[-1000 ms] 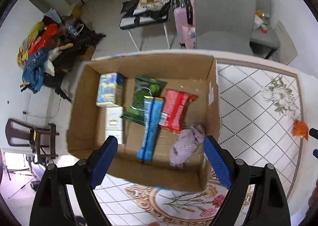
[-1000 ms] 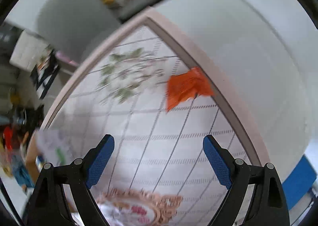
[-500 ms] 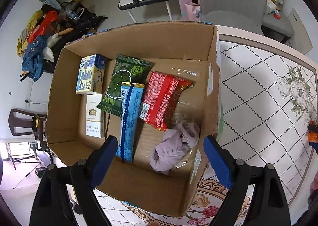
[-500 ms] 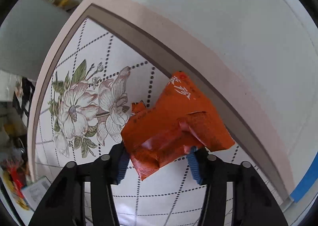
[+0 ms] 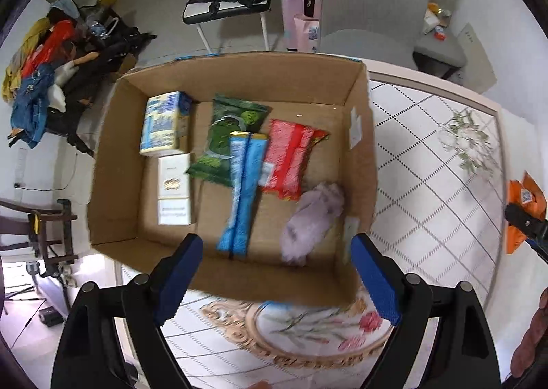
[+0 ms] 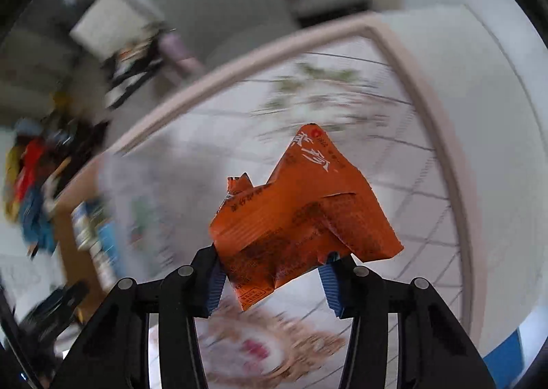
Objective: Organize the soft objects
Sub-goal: 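Carry the orange bag into the box and open the right gripper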
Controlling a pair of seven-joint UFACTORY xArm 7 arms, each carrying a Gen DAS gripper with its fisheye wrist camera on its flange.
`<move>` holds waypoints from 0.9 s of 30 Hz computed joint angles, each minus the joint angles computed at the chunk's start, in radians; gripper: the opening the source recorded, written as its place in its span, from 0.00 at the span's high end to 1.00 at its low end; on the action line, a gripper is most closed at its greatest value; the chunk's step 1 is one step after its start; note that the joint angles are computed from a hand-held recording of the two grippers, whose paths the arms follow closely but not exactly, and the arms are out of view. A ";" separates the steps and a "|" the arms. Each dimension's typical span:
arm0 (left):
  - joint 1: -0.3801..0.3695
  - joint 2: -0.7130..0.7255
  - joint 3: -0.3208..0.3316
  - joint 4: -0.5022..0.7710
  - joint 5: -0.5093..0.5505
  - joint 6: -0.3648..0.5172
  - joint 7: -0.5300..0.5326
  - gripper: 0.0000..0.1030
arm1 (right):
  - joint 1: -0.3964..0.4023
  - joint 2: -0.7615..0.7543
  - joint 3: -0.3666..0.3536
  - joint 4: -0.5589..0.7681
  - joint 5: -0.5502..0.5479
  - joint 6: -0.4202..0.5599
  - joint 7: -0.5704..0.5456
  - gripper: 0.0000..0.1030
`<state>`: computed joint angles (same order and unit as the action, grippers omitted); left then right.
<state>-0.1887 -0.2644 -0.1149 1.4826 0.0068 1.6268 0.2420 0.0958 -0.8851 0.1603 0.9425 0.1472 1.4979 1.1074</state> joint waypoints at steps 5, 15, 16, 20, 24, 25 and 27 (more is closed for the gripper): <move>0.069 0.032 0.094 0.112 -0.031 0.064 0.121 0.14 | 0.061 0.204 0.097 0.232 0.032 -0.074 0.010 0.51; 0.210 0.193 0.166 0.257 -0.052 0.065 0.232 0.14 | 0.209 0.731 0.188 0.632 -0.031 -0.188 0.042 0.51; 0.219 0.204 0.165 0.265 -0.052 0.070 0.237 0.14 | 0.226 0.775 0.186 0.660 -0.039 -0.194 0.046 0.51; 0.250 0.265 0.166 0.285 -0.058 0.064 0.254 0.14 | 0.283 0.898 0.152 0.709 -0.048 -0.220 0.040 0.50; 0.262 0.312 0.157 0.282 -0.044 0.065 0.264 0.14 | 0.320 0.948 0.098 0.668 0.005 -0.284 0.014 0.49; 0.263 0.320 0.155 0.280 -0.039 0.064 0.269 0.14 | 0.328 0.958 0.088 0.656 0.020 -0.298 0.006 0.49; 0.263 0.330 0.151 0.263 -0.030 0.056 0.276 0.14 | 0.338 0.973 0.073 0.632 0.037 -0.324 -0.003 0.47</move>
<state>0.0741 0.0659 0.0357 1.7452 -0.0231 1.6824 0.5182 0.4335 0.0879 0.2329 1.5742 0.1844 1.1743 1.1048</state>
